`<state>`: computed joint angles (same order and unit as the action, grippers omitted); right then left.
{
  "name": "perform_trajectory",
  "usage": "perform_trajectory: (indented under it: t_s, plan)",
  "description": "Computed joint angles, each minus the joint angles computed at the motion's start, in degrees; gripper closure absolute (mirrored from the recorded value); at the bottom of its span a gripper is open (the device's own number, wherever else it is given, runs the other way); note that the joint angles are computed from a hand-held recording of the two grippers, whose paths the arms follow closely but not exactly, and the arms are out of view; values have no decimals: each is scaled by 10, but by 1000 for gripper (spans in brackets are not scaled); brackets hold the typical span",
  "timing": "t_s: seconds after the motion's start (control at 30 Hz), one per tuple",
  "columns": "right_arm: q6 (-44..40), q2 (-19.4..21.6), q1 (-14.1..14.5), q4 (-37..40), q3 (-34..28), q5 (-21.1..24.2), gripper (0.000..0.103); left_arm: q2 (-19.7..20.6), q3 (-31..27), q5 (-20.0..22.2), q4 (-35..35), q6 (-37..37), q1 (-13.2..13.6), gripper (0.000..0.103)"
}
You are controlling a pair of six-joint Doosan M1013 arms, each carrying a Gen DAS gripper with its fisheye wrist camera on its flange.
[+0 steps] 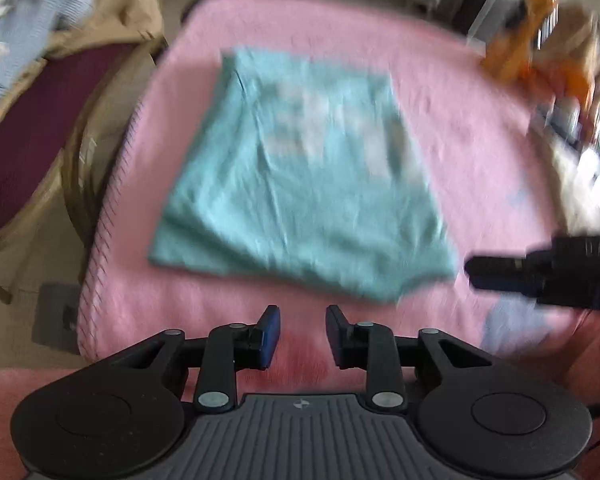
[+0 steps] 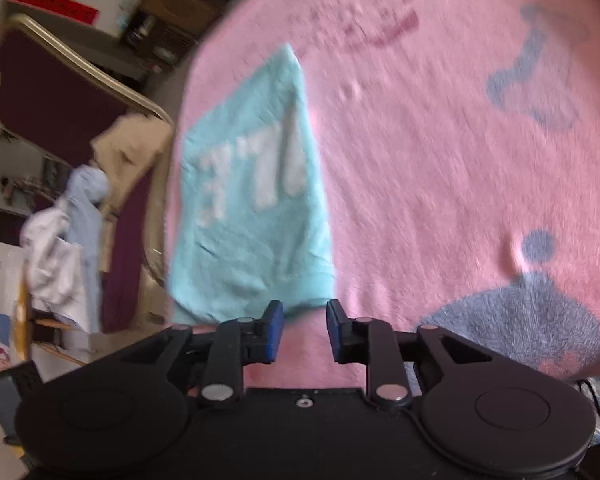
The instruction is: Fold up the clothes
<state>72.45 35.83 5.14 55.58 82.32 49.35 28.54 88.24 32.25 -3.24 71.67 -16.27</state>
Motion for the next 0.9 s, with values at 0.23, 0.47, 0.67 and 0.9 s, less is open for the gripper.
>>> perform_trajectory:
  t_s: [0.23, 0.47, 0.67, 0.9]
  plan:
    - [-62, -11, -7, 83, 1, -26, 69, 8, -29, -11, 78, -101, 17, 58]
    - [-63, 11, -1, 91, -21, -56, 67, 49, -92, 31, 42, -78, 42, 56]
    - [-61, 35, 2, 97, -41, -80, 67, 81, -138, 61, -8, -35, 59, 55]
    - [-33, 69, -2, 100, -73, -68, 69, 109, -172, 85, -91, 36, 76, 57]
